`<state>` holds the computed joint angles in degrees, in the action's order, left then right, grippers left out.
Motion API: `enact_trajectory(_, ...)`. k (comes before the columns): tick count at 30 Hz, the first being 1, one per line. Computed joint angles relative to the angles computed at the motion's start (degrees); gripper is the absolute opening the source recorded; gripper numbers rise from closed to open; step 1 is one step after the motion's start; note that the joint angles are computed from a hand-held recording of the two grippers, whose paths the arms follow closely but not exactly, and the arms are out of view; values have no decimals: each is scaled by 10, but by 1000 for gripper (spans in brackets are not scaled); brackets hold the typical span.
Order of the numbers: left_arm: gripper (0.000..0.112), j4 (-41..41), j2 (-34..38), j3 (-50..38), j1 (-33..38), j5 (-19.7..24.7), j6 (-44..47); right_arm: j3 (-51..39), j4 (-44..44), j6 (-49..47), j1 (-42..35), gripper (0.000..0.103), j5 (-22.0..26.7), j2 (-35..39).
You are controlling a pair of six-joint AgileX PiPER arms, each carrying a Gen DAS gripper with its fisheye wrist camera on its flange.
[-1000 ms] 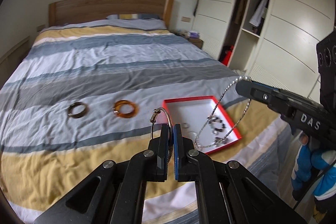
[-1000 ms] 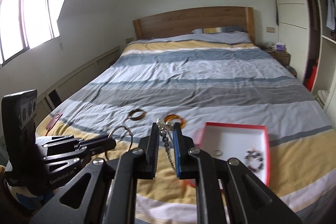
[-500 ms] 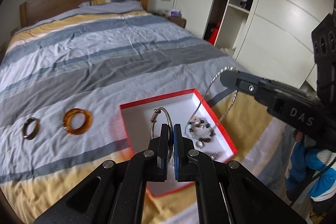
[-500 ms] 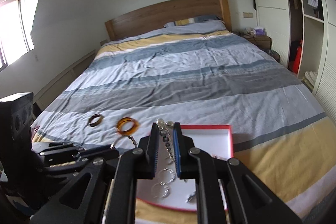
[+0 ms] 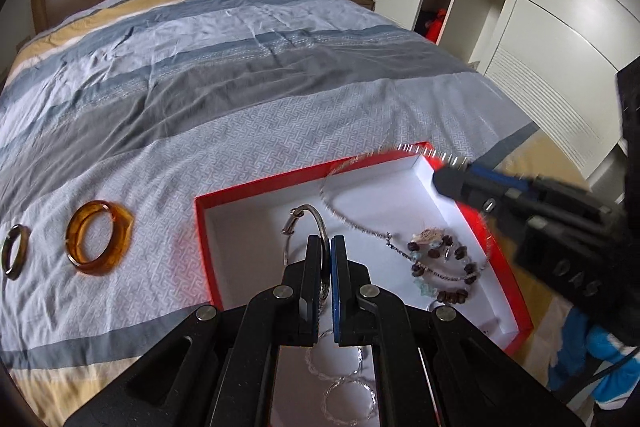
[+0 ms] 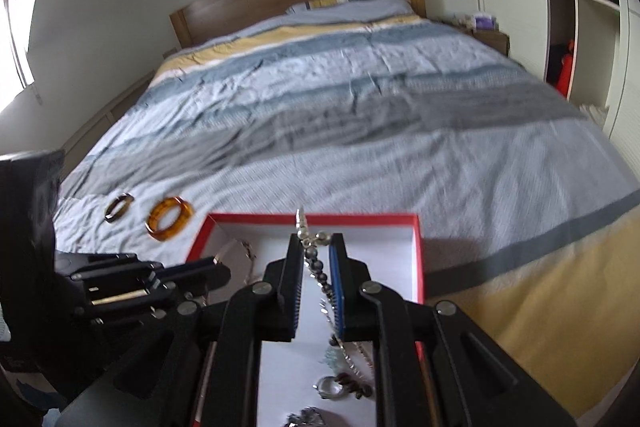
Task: Organize jewelry
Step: 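Carry hoop and necklace into the red box and open both tools, then lift both tools away from the box toward the two bangles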
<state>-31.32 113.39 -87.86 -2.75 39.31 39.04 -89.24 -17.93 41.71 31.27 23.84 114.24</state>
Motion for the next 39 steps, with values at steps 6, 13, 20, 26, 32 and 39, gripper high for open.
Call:
enact_trajectory(6,4,29,16,10,-12,-13,-18,9,61,-53,-13,13,11,15)
enact_trajectory(13,5,41,23,34,-13,-24,-24,26,80,-66,-15,13,21,21)
enact_trajectory(20,7,69,31,34,-22,-21,-50,34,90,-68,-15,13,27,24)
enact_trajectory(26,9,79,24,42,-24,-22,-60,46,79,-50,-10,24,26,13)
enact_trajectory(32,20,65,-13,71,-20,-18,-48,82,62,-17,-2,33,19,-20)
enact_trajectory(39,40,70,-95,137,-19,-24,-60,140,-6,79,26,33,21,-87)
